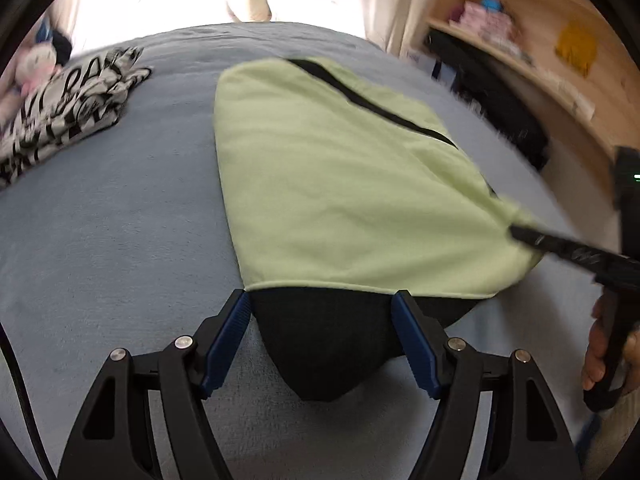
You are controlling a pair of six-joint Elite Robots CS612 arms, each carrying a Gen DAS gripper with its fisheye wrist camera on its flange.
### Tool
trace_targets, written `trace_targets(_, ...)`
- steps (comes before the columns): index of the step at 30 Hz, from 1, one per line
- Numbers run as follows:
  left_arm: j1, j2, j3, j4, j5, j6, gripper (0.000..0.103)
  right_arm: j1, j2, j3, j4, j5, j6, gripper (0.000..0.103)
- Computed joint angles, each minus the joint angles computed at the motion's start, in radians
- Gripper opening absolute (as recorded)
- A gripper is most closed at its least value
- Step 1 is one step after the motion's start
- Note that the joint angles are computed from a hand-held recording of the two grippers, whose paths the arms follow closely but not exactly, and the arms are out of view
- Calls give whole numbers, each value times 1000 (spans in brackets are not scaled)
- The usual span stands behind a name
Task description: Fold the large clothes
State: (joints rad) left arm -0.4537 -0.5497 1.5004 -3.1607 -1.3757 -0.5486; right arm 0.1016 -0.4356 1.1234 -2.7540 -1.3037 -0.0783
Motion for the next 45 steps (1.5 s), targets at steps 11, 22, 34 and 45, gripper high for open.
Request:
trace_targets(11,47,-34,18,-32,-104,-6,71,-35,7,-71,-26,193,120,48)
trace_targets(22,128,53,-154,50,-195,-98,71,-19,265,-589,425,264,159,48)
trace_targets(34,108,108,-290,138,-141,-25,61,-6,223,-513,267,37,103,2)
trace_targets(45,67,133,-358,272,-9,61,65,-18,235,-487,262,-38,133,2)
